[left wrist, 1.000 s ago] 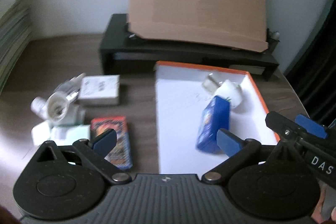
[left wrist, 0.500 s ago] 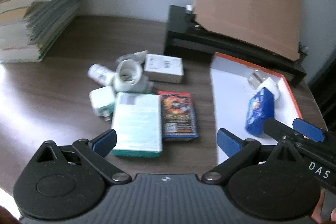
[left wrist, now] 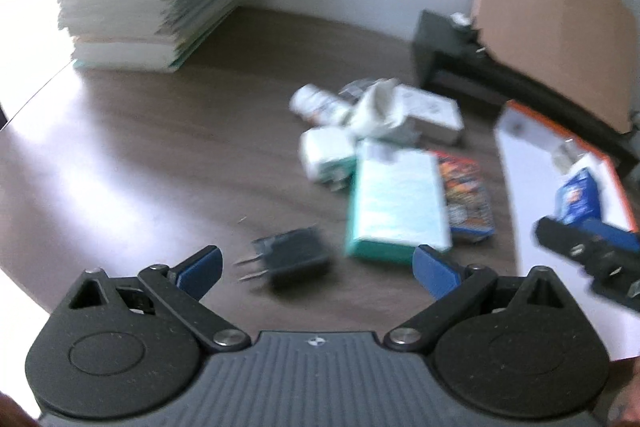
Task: Organize rigid objects
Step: 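Grasp the black charger with the left gripper while the right gripper grasps the colourful card box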
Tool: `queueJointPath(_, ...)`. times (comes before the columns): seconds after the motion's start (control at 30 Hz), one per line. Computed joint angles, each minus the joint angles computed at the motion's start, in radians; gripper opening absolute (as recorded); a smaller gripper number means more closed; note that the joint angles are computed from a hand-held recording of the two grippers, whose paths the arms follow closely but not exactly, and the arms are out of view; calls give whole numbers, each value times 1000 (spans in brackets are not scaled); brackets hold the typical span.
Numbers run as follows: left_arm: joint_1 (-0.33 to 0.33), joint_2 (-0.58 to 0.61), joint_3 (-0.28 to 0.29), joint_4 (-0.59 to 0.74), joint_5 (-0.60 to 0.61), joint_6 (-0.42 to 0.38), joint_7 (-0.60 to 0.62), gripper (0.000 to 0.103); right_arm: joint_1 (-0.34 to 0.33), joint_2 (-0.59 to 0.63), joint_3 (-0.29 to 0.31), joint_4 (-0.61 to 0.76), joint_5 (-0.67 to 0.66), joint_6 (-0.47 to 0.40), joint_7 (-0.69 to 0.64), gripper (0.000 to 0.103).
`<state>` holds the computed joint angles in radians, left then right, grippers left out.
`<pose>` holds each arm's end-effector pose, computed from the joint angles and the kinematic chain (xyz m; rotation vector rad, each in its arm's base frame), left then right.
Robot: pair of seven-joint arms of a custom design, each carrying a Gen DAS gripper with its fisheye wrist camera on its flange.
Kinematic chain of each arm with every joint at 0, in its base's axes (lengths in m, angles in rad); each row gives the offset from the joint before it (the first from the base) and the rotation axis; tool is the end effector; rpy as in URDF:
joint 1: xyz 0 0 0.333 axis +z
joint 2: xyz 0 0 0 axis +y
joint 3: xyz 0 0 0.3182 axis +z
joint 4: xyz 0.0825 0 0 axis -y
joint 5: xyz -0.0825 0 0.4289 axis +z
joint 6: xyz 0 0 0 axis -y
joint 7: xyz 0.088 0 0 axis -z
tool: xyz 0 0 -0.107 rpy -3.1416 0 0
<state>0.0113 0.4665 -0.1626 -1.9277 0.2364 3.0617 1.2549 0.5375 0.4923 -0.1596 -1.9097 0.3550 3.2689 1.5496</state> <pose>0.6936 -0.1151 0.2957 -1.8565 1.8975 -0.7700 0.6664 0.2393 0.3132 -1.7169 1.5852 -0.5691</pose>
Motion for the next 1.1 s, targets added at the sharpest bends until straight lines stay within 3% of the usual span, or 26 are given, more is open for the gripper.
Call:
queueJointPath(0.07,-14,11,28,6,4,-12,-22,103,-10,7,9,9,-1,-11,0,87)
queueJointPath(0.27,-141,56,180,46,95,-8,-175,103,-39,23,33,29,-21,-42,12,87)
queueJointPath(0.43,-191,96,234,82,161,-5,-274,100,-57,29,47,36,-47,-57,16,87)
queueJointPath(0.53,-255,115,308,92,223,39,-341,87,-76,33,65,42,-59,-64,12,87)
queueJointPath(0.6,-282,125,342,100,260,62,-356,66,-89,37,79,50,-64,-73,11,87)
queueJointPath(0.63,-300,129,361,103,276,67,-364,65,-97,39,89,53,-68,-77,7,87)
queueJointPath(0.8,-240,115,300,96,274,57,-345,65,-120,44,117,65,-85,-87,-10,87)
queueJointPath(1.1,-230,66,307,57,270,91,-366,65,-66,123,39,186,-126,-171,65,87)
